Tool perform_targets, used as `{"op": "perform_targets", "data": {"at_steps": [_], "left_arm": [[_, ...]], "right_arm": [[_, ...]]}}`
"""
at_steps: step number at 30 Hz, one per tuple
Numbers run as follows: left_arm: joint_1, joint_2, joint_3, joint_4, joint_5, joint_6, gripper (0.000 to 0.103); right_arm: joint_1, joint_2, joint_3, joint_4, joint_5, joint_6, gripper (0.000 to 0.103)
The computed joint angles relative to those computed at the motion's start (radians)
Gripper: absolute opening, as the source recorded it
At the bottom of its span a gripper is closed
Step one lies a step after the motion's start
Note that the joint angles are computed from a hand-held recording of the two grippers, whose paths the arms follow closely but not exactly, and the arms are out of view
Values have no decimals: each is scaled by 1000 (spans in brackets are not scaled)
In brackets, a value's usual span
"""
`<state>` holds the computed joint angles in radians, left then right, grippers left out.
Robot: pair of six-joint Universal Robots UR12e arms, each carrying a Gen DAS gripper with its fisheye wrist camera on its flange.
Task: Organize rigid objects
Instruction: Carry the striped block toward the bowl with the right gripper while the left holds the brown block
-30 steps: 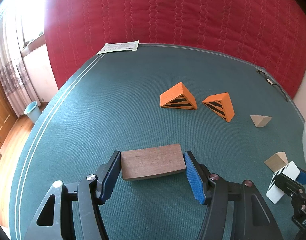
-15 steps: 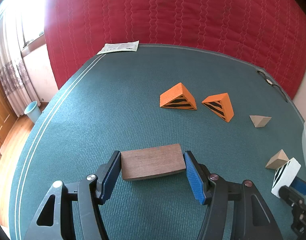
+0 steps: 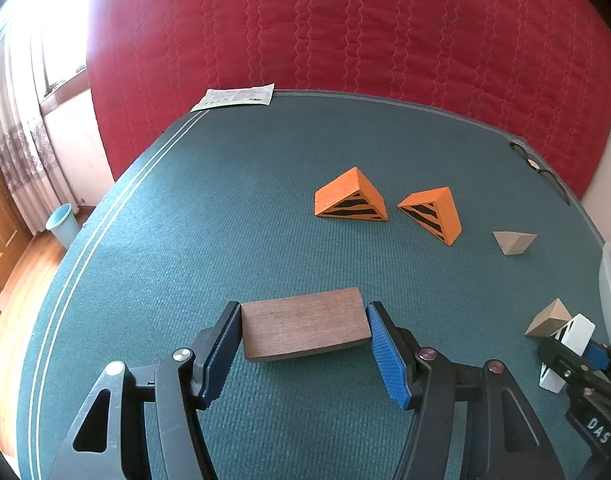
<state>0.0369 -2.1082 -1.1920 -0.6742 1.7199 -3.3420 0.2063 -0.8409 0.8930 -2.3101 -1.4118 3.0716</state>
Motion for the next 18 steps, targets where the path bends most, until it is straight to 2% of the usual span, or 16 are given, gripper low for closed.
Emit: {"op": "perform_targets", "data": {"at_steps": [4, 8, 14, 18], "left_arm": [[1, 0, 1, 2, -8, 2, 65], [2, -1, 2, 6, -22, 8, 65], [3, 3, -5, 19, -71, 26, 65], [7, 8, -10, 20, -114, 26, 65]], "right_arm": [[6, -12, 30, -38, -23, -59, 42], [-8, -36, 70, -47, 16, -79, 41], [-34, -69, 118, -58, 84, -45, 41], [-40, -83, 138, -91, 90, -30, 41]]}}
